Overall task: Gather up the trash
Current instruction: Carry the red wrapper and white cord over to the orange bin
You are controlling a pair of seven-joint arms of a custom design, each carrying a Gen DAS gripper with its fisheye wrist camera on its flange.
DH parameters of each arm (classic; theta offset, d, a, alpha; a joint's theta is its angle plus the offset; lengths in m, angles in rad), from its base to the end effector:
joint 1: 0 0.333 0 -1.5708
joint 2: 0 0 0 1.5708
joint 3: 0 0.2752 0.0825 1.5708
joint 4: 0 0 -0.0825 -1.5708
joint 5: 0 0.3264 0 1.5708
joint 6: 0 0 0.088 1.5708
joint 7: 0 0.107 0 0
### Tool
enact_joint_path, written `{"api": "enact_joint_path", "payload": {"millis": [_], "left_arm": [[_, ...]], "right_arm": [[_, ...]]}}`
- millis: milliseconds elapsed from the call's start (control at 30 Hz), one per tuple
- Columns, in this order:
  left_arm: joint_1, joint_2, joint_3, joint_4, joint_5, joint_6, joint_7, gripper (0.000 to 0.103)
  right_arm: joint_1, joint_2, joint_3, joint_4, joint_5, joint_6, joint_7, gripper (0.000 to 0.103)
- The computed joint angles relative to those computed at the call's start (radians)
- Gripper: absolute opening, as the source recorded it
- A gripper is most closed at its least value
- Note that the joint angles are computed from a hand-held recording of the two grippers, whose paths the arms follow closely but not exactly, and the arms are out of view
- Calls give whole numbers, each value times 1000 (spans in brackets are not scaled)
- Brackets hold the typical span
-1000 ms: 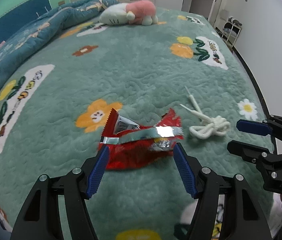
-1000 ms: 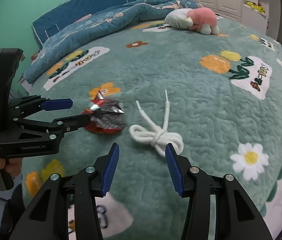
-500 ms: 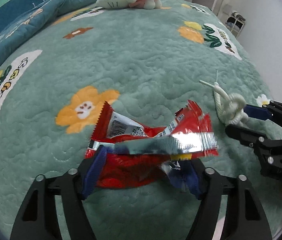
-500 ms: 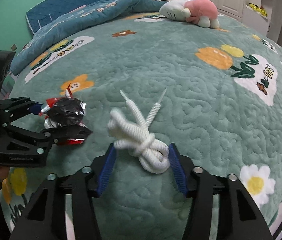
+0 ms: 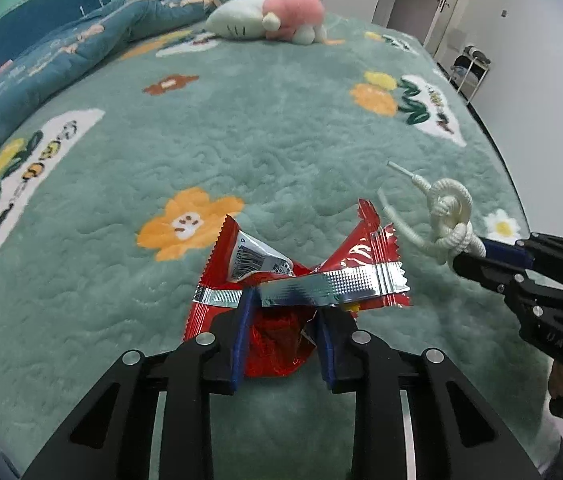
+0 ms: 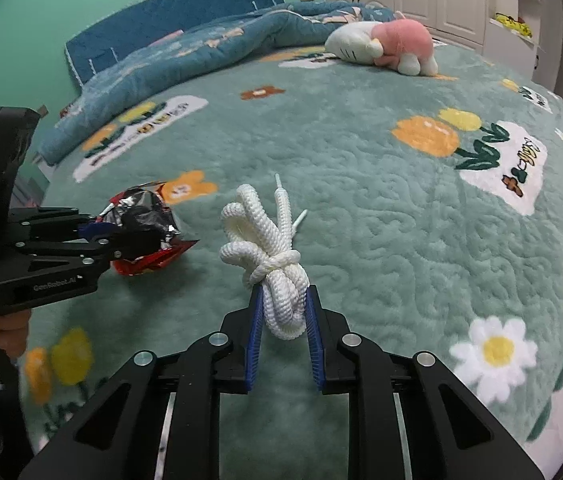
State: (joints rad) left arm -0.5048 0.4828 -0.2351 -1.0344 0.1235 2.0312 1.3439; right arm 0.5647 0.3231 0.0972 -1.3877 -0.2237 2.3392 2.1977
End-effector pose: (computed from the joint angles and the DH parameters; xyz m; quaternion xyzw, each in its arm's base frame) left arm 0.5134 -0.3979 0.5939 -0.4998 0.8264 -0.2441 0.0882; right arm 0.5088 0.3787 0.5702 -0.7099 0.6274 -0.1290 0.2931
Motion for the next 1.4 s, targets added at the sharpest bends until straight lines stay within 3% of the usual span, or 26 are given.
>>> {"api": "enact_joint_path", "payload": {"millis": [333, 833, 1133, 1400], "left_arm": [[3, -302, -56, -304, -4, 72, -61, 30], [-43, -528, -157, -488, -5, 106, -90, 30], [-145, -461, -224, -406, 35, 114, -56, 30], [-327, -262, -238, -170, 97, 68, 21, 30]], "right_arm": [[31, -290, 63, -235, -86, 8, 182, 21], [-16, -687, 267, -508, -151, -117, 443, 21], [-66, -991, 366, -665, -104, -288, 582, 21], [-102, -1270, 440, -746, -6, -536, 672, 21]]}}
